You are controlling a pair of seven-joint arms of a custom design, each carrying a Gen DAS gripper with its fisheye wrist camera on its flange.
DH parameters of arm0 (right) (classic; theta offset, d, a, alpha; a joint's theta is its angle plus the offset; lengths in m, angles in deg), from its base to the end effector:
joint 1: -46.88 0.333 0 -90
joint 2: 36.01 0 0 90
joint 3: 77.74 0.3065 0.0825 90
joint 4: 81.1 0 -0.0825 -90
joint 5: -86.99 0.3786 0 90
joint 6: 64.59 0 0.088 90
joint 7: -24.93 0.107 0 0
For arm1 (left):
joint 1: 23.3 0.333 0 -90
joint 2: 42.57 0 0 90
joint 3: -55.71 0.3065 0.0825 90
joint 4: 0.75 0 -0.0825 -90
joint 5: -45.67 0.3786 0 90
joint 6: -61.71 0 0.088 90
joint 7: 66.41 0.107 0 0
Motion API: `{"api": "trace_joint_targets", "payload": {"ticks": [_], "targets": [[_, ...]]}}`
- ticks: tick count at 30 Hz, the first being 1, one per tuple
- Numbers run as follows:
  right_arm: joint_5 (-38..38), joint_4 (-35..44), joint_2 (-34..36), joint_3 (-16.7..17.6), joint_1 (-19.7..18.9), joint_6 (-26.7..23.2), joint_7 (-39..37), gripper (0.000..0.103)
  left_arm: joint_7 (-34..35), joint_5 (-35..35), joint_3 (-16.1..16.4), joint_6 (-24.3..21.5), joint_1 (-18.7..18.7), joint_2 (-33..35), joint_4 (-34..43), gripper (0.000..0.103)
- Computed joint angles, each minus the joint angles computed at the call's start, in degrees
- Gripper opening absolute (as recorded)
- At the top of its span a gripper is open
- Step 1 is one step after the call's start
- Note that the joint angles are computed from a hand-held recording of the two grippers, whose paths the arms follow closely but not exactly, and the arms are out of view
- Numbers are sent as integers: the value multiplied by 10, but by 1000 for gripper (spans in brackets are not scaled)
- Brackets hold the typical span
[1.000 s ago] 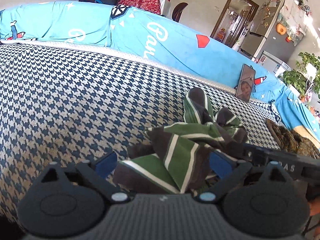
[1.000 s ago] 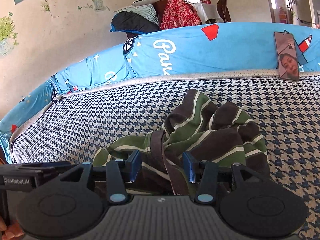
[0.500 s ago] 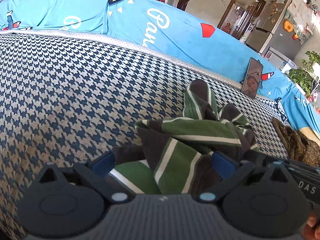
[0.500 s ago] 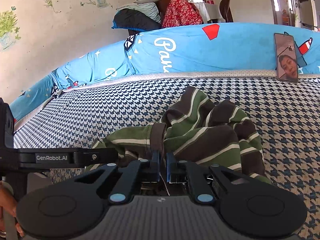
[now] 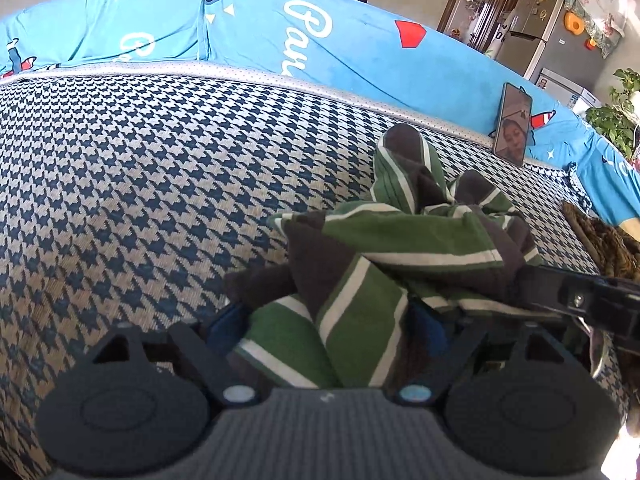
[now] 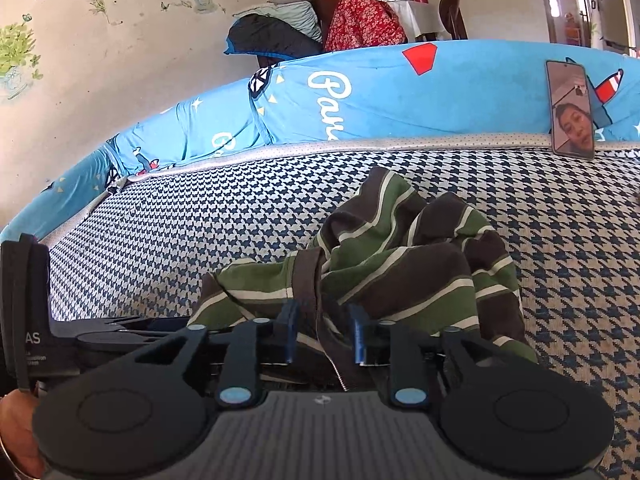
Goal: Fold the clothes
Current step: 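Grasp the striped shirt with the left gripper while the right gripper holds its edge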
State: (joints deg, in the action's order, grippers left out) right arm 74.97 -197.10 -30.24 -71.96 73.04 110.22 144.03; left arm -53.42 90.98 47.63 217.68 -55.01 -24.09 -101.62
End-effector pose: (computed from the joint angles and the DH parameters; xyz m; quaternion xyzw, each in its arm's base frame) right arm 0.5149 0.3377 0.5055 -0.7044 0.5508 -0.1603 0.4179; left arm 0.5080 -0.4444 0.4441 -0.6683 0.6381 -0.3445 0.1660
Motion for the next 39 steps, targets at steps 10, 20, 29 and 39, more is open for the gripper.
{"api": "trace_joint_targets", "payload": {"ticks": [10,20,29,39], "targets": [[-5,19,14,2,3,-35,-12,36,20,2,-2,-16,-2,9,16,94],[-132,22,12,-46,32,-10,113,8,26,12,2,-28,-12,12,29,67],[-521,89,26,-140,81,35,507,7,7,140,9,-105,-38,4,55,46],[-645,180,68,-108,37,44,642,5,32,197,10,-169,-32,33,125,36]]}}
